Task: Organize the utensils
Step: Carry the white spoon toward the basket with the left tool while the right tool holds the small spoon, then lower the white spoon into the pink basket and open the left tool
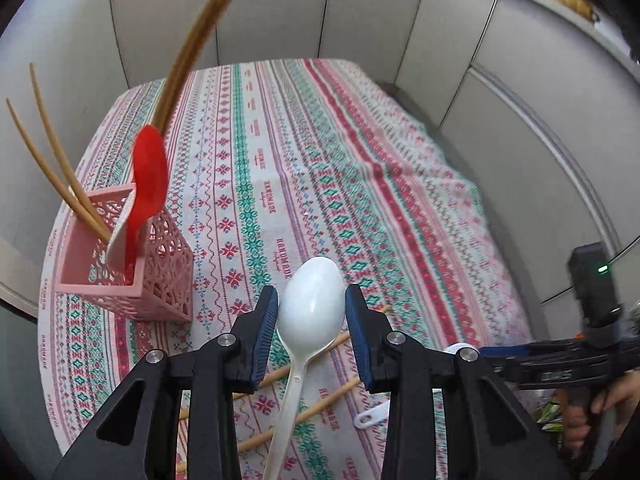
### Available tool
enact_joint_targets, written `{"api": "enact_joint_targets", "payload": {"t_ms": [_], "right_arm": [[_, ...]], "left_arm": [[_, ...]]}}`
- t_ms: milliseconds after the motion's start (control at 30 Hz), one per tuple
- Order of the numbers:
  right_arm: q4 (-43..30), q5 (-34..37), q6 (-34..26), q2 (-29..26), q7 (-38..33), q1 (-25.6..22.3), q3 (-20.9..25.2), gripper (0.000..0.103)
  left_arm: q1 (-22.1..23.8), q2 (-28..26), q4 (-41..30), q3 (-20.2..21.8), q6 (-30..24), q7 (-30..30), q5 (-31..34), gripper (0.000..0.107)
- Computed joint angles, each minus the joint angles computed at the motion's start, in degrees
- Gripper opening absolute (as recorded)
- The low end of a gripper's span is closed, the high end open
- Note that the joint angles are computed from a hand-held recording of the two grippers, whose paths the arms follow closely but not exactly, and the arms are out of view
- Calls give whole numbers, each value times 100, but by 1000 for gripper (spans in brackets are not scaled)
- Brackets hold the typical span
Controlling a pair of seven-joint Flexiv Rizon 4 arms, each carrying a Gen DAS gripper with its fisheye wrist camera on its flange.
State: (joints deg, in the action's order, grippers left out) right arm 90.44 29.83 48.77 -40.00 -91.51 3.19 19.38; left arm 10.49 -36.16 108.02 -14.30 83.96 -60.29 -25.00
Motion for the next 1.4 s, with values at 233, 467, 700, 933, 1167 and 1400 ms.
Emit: {"api": "enact_joint_targets", "payload": {"t_ms": [233, 467, 700, 933, 1167, 1400], "right_arm": [[-76, 373, 88, -169, -364, -211, 196, 9], [106, 560, 64, 255, -790, -284, 240, 4], [547, 525, 856, 1033, -978, 73, 136, 4], [428, 443, 1204, 1123, -874, 397, 147, 3], [348, 223, 1367, 1091, -738, 576, 185, 4], [259, 218, 1361, 1056, -747, 556, 296, 4]], "left_arm": [[1685, 73, 752, -2077, 762, 835, -307, 37], [3568, -408, 1226, -4000, 1531, 669, 339, 37], [4588, -1189, 1114, -4989, 2356, 230, 1269, 37], [4933, -2122, 453, -5306, 2518, 293, 2414, 37], [4783, -2993, -432, -5305, 2096, 386, 3253, 37], [4723, -3723, -938, -5569, 1738, 1125, 3845, 37]]}}
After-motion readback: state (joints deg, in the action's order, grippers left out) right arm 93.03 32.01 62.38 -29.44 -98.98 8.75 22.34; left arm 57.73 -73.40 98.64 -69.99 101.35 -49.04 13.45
